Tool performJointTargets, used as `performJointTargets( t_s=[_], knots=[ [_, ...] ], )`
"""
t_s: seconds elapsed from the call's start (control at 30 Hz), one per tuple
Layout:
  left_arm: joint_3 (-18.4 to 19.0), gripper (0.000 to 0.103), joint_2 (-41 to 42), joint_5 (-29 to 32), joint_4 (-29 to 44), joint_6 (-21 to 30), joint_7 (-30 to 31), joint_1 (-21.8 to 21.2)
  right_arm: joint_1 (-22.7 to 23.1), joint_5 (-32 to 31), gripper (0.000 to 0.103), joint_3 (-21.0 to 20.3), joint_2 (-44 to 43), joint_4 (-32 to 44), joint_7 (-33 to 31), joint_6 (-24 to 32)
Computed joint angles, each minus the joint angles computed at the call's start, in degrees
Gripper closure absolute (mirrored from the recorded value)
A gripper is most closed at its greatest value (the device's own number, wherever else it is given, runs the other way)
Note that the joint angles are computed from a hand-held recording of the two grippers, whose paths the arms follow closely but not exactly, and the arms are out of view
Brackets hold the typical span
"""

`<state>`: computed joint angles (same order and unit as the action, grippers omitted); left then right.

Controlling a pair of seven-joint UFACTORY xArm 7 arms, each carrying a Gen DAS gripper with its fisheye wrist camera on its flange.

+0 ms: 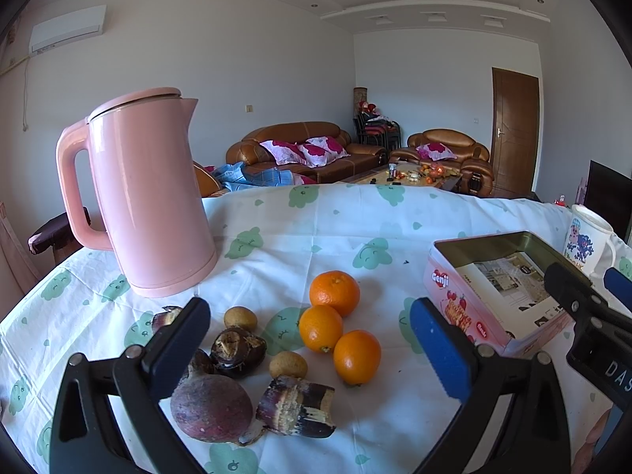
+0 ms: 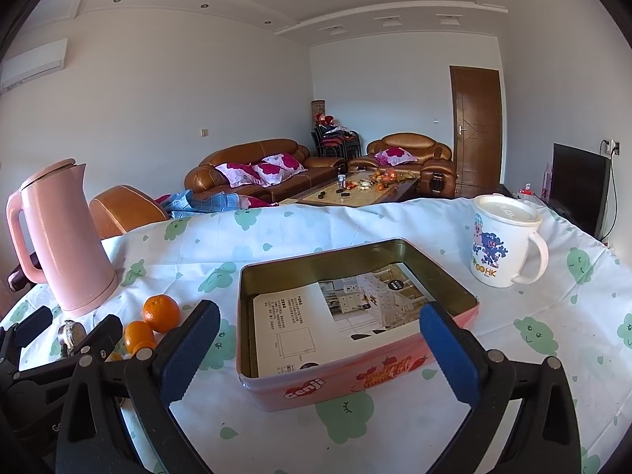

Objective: Organize fruits

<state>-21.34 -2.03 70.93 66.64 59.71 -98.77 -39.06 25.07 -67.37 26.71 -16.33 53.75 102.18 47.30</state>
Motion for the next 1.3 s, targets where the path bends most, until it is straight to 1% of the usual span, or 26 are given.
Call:
performJointTargets(
  t_s=[0.27, 0.47, 0.73, 1.03, 1.13, 1.17, 1.3],
  knots=[
    [0.0, 0.000, 0.0, -0.1, 0.0, 0.0, 0.1, 0.0, -0.4, 0.0, 0.001, -0.3, -0.5, -0.6, 0.6, -2.0],
    [0.0, 0.000, 0.0, 0.0, -0.1, -0.1, -0.1, 0.0, -0.6, -0.5, 0.001, 0.3, -0.5, -0.4, 0.6, -1.2],
    [0.0, 0.000, 0.0, -0.4, -0.4, -0.5, -0.4, -0.1, -0.2, -0.8, 0.001, 0.1, -0.2, -0.2, 0.2, -1.4],
    [-0.1, 0.000, -1.1, -2.9, -1.1, -0.6, -0.5, 0.2, 0.0, -1.6, 0.002, -0.1, 0.5, 0.0, -0.9, -3.1],
    [-0.5, 0.000, -1.4, -3.7, -1.3, 0.0, -0.3, 0.3, 0.3, -1.8, 0.005, -0.1, 1.0, 0.4, -1.6, -3.1],
    [-0.8, 0.000, -1.4, -3.7, -1.2, 0.6, -0.2, 0.2, 0.5, -1.9, 0.008, -0.1, 1.0, 0.4, -1.7, -3.2],
    [-1.3, 0.000, -1.9, -4.3, -1.4, 2.6, 1.1, 0.0, 0.6, -2.2, 0.009, -0.8, 0.8, 0.1, -1.2, -5.0]
  ],
)
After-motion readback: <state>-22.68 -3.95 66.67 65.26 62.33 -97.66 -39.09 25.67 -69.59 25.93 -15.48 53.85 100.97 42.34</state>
